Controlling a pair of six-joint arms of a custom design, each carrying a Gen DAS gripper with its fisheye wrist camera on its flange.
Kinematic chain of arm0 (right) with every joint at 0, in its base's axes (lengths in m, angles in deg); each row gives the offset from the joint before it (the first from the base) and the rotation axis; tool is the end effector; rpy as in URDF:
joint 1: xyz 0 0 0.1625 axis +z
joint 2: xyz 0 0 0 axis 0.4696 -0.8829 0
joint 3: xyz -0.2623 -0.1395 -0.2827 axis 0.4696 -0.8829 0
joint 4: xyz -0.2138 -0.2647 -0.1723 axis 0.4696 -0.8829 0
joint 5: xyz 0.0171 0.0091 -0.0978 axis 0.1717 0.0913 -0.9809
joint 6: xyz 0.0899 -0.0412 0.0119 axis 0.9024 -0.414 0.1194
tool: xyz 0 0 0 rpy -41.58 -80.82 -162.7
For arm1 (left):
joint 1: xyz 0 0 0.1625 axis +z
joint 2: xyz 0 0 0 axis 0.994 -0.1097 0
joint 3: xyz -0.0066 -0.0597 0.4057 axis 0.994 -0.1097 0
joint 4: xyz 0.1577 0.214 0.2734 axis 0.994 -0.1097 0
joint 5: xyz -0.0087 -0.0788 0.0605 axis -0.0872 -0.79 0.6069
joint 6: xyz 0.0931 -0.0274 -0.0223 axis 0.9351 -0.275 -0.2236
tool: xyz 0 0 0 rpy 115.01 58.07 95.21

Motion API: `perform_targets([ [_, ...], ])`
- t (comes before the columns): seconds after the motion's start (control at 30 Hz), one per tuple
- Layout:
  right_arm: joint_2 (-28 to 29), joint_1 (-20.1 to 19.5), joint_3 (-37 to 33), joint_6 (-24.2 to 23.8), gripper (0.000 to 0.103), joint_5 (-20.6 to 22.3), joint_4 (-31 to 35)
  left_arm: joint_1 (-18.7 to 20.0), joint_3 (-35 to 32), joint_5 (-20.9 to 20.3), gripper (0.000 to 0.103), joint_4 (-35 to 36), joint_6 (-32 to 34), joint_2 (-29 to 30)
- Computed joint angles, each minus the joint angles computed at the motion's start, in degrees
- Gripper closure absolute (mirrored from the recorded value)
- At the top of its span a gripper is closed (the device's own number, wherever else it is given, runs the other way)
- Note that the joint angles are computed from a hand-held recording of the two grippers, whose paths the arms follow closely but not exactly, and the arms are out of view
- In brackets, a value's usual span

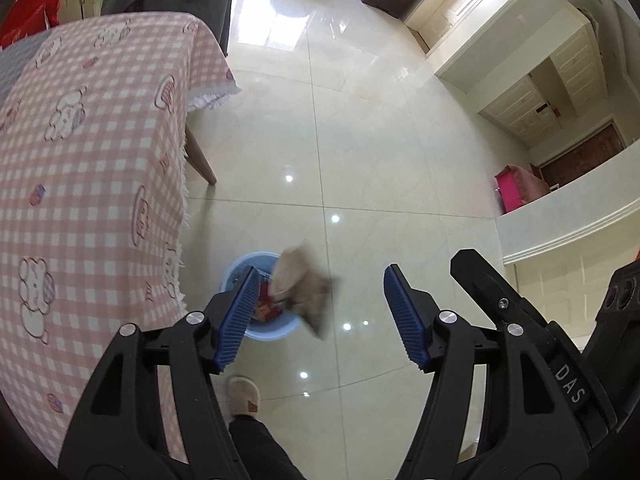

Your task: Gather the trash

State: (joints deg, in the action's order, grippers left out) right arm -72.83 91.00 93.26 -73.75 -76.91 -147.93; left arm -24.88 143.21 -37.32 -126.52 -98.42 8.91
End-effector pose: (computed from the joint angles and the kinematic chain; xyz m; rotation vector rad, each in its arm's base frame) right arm 0.4294 -0.5857 0.0553 0.2350 -2.7821 0.8288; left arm -0.1292 -0.5849 0.3616 -0.0720 2.6193 -0.6721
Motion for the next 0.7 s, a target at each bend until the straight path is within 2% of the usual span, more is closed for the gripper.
perform_targets([
  [0.13, 0.47, 1.51, -1.71, -0.05, 0.055, -2.69, 2.07, -1.57, -0.23, 3.49, 0.038, 2.24, 0.24, -0.97],
  [0.37, 0.18, 4.5, -3.15, -0.18, 0.05, -3.95, 4.21, -5.28, 0.82, 10.39, 0.037, 5.92, -0.97, -4.51],
  [0.6, -0.58, 7.65, -4.16, 0.25, 0.041, -3.35, 7.46, -9.72, 1.07, 15.48, 0.035, 15.19, -7.68, -9.71],
  [0.7, -0.64, 9.29, -5.06, 0.38, 0.037, -4.8, 8.66, -11.43, 0.98, 16.8, 0.034, 18.26, -8.67, -11.68],
])
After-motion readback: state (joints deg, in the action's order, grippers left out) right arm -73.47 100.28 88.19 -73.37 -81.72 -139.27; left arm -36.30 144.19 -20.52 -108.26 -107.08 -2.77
